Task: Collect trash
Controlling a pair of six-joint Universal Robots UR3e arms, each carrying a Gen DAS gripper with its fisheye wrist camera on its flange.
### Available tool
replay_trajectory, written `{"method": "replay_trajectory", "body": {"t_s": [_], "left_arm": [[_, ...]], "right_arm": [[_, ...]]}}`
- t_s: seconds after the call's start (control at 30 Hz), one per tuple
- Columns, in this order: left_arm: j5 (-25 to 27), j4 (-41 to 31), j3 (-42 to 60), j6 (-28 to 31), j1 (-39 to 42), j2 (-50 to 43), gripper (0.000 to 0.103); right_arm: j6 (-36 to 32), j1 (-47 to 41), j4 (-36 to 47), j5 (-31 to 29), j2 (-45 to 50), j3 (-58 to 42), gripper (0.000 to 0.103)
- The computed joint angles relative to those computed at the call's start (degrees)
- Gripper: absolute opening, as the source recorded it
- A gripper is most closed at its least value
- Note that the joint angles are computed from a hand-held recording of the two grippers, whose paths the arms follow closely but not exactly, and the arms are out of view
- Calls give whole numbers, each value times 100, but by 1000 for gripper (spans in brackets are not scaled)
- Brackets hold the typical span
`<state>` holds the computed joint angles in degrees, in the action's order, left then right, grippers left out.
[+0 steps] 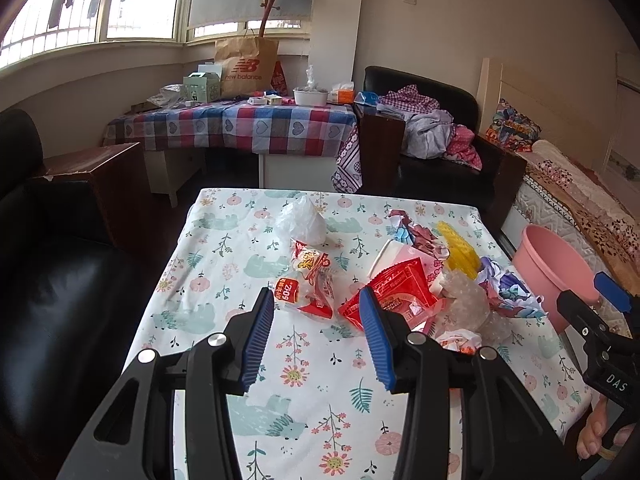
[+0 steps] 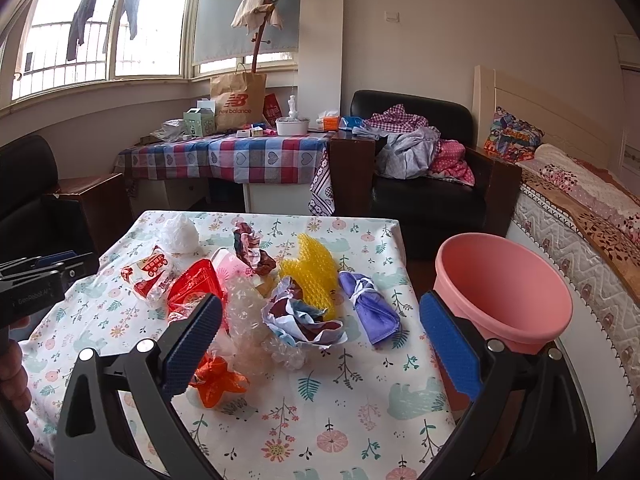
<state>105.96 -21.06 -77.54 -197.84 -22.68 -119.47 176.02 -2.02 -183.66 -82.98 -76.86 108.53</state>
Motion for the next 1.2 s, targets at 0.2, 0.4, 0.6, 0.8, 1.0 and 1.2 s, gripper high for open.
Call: {"method": "replay_trajectory", "body": {"t_s": [0.2, 0.4, 0.6, 0.8, 1.0, 1.2], "left_arm": [[-355, 271, -374, 146, 302, 81, 44], [-912, 114, -425, 100, 696, 6, 49], [-1299, -7, -203, 233, 951, -295, 49], [-1455, -266, 318, 269, 1077, -680, 49], [-1533, -510, 785, 312, 1145, -1027, 49], [-1667, -782, 1267, 364, 1211, -1388, 49]], "right_arm": [[31, -37, -41, 2, 73, 14, 99], [27, -90, -2, -2, 136, 28, 99], [13, -126, 80, 42, 231, -39, 99], [19, -127, 189, 65, 347, -169, 99], [-54, -72, 308, 51, 470, -333, 99], [-97, -69, 422, 104, 547, -455, 99]]}}
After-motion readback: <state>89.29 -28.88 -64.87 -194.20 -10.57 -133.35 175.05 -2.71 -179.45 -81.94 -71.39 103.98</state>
